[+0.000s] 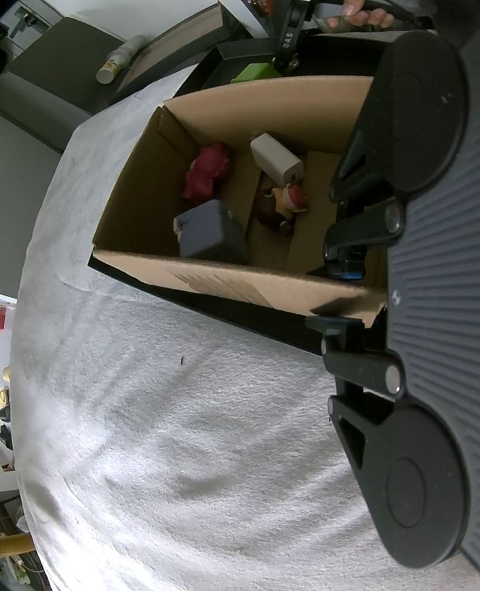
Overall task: Organize rigid objects
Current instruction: 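Move the right gripper to the red-yellow figure and grasp it, then carry the red-yellow figure into the box and open the right gripper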
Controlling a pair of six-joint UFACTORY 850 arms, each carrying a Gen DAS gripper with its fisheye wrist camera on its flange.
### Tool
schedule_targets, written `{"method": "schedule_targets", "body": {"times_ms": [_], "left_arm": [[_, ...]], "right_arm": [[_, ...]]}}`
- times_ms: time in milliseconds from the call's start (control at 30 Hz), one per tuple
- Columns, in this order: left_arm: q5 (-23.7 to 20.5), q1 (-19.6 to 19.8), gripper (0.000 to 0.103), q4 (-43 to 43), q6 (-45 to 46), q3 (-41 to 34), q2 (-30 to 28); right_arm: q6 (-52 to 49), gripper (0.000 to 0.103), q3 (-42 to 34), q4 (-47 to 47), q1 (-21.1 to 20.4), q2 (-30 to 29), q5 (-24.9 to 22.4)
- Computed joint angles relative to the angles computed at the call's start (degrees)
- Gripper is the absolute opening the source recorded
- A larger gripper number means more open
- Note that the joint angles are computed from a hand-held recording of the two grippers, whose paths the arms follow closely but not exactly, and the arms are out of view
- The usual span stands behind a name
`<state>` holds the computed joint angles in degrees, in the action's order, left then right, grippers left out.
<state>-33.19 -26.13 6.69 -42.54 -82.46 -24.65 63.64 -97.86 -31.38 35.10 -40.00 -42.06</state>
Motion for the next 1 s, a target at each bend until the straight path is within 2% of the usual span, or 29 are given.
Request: {"method": "schedule_targets", "body": {"times_ms": [433,1000], "left_arm": [[-0.62,0.09,0.017,-0.09,0.07,-0.59,-0.10],[-0.33,-0.03,0.017,-0.08,0.09,-0.02,0.43]], "right_arm": [[3.01,0.059,3.49,0.98,2.27,5.60,1.03],[2.55,0.059,-2.86,-0.88,4.89,4.30,1.11]]}}
